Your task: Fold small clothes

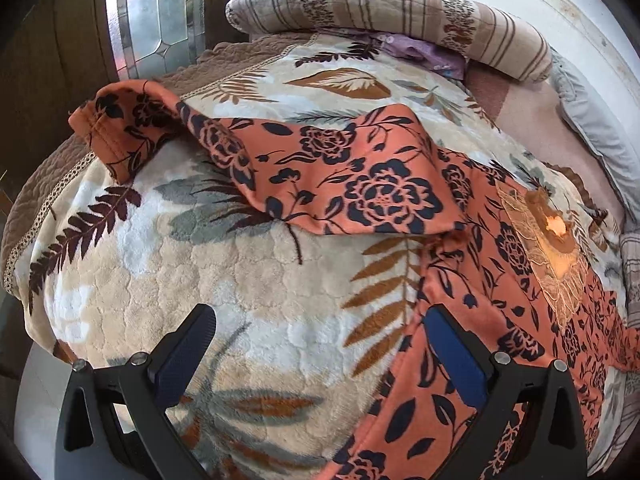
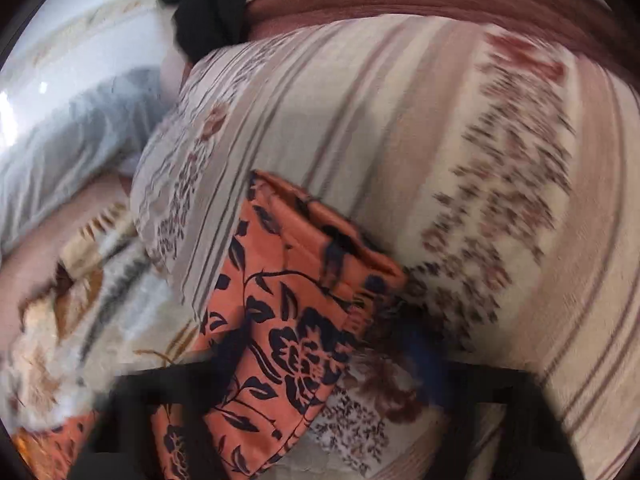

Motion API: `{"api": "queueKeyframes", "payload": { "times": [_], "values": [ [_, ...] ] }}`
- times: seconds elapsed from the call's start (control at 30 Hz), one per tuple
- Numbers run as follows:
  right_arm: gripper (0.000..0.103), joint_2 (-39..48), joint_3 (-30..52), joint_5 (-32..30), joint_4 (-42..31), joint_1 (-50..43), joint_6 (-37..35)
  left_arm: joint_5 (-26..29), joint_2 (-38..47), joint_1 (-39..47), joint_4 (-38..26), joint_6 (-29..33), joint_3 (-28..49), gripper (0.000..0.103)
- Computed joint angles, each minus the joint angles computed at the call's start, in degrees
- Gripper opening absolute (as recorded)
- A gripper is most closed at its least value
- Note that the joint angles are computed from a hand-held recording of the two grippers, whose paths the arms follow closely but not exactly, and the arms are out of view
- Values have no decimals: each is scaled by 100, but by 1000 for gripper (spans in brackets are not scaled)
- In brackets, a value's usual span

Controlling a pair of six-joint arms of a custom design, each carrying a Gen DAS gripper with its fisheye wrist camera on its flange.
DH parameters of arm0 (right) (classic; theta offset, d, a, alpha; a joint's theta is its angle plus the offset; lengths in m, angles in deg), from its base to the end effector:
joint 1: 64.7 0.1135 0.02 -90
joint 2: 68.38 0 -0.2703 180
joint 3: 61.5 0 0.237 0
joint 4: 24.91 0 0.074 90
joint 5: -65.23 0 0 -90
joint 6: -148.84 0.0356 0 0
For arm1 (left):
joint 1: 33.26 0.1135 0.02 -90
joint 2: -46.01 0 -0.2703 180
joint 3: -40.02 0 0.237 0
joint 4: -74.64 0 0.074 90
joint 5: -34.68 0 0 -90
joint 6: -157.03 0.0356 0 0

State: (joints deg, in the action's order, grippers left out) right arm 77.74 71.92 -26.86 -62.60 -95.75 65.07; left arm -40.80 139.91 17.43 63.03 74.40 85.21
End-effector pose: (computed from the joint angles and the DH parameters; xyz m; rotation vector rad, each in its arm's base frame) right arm 0.4680 -0.2802 0.1277 0.7694 2.3313 -0.1463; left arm 0.1643 0.1866 0.1109 -0.8677 2.4198 0.0442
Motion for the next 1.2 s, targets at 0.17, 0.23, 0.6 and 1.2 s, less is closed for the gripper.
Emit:
{"api": "queueKeyframes", "payload": {
  "times": [0.17, 0.23, 0.6, 1.2],
  "values": [
    [4, -1320, -1348, -1053, 714, 430, -190, 370, 279, 465, 36, 90, 138, 103],
    [4, -2279, -2560, -1579, 1398, 790, 37, 635, 338, 706, -19, 110, 178, 103],
    [8, -4320, -5698, -1721, 3999, 5378, 2630, 1641, 667, 1819, 5, 377, 284, 103],
    [85, -3197, -5909, -2098, 4087, 4278, 1656, 2162, -1421, -201, -356, -129, 63, 103]
  ]
}}
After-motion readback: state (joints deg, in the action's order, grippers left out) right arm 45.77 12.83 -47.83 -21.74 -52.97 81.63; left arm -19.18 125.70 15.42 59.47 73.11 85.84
